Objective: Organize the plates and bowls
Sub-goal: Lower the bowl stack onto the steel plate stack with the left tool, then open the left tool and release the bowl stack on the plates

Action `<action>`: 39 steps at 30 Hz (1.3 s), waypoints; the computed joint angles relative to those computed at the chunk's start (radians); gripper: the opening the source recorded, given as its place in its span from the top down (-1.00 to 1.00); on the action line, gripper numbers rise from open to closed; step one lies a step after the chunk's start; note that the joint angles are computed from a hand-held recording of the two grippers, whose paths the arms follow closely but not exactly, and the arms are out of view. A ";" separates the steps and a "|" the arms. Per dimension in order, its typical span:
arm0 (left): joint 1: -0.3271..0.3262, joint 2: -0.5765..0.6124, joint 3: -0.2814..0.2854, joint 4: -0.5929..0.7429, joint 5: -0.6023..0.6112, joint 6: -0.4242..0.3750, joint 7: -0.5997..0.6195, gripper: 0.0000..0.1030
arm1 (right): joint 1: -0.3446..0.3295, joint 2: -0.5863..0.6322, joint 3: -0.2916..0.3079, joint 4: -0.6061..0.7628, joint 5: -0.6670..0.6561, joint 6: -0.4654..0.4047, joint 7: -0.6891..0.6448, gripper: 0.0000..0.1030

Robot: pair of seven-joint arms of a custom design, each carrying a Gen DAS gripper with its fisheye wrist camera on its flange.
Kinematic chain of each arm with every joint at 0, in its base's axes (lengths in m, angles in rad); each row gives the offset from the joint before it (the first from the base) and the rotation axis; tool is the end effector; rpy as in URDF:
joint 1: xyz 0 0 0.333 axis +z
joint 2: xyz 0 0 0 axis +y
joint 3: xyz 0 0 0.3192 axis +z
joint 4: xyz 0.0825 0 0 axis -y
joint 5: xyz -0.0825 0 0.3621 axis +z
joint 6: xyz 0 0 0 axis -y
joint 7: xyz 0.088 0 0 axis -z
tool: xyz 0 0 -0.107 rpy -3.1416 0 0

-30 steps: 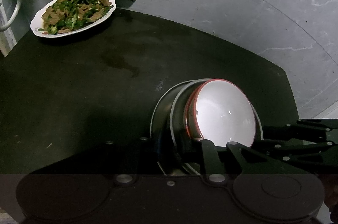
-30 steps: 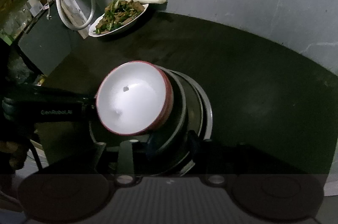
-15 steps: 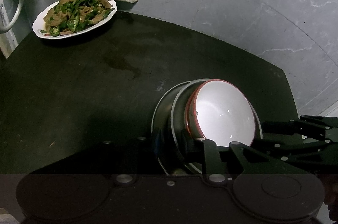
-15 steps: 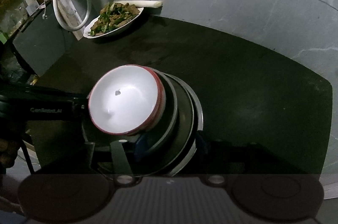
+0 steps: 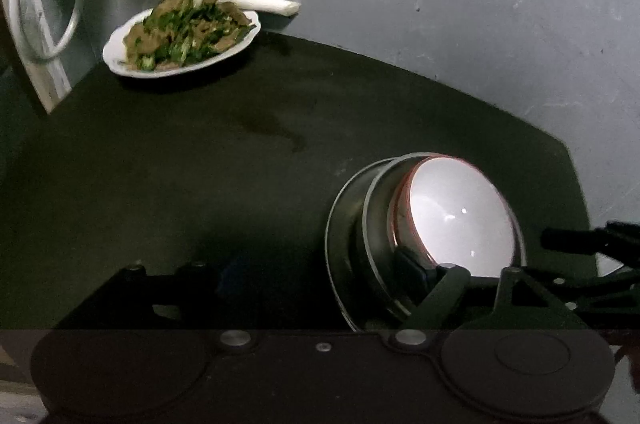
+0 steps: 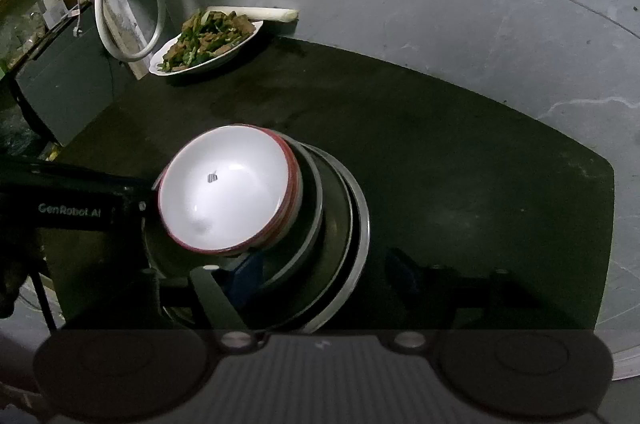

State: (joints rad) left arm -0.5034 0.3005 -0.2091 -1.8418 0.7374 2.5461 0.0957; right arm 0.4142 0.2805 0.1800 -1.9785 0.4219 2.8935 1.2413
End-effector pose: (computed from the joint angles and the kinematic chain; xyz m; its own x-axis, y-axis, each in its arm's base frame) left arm 0.4885 -0.4182 0.4247 0.1856 -0.9621 0.1998 -0.7965 -0.2664 -0.5428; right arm 0.5404 0.3258 0.4140 0.5433 -0.8205 -0.1777 -0.7208 -0.3474 -0.5998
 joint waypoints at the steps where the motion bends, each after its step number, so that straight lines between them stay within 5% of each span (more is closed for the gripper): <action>1: 0.000 -0.005 0.001 -0.009 0.002 0.010 -0.011 -0.54 | -0.002 -0.002 0.003 -0.003 0.004 0.002 -0.006 -0.48; 9: -0.020 -0.006 -0.004 0.000 0.021 -0.035 -0.041 -0.59 | -0.013 -0.014 0.014 -0.020 0.028 0.020 -0.048 -0.64; 18: -0.054 -0.008 -0.010 0.028 0.074 -0.133 -0.125 -0.93 | -0.032 -0.029 0.033 -0.043 0.093 0.051 -0.109 -0.79; 39: -0.138 -0.003 -0.031 0.083 0.181 -0.301 -0.335 -0.95 | -0.095 -0.066 0.078 -0.056 0.382 0.047 -0.409 -0.99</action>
State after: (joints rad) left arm -0.6416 0.2974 -0.2401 -1.7585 0.9186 2.2451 -0.2393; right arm 0.3196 0.2144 0.2576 -2.0342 0.8037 2.9404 0.8319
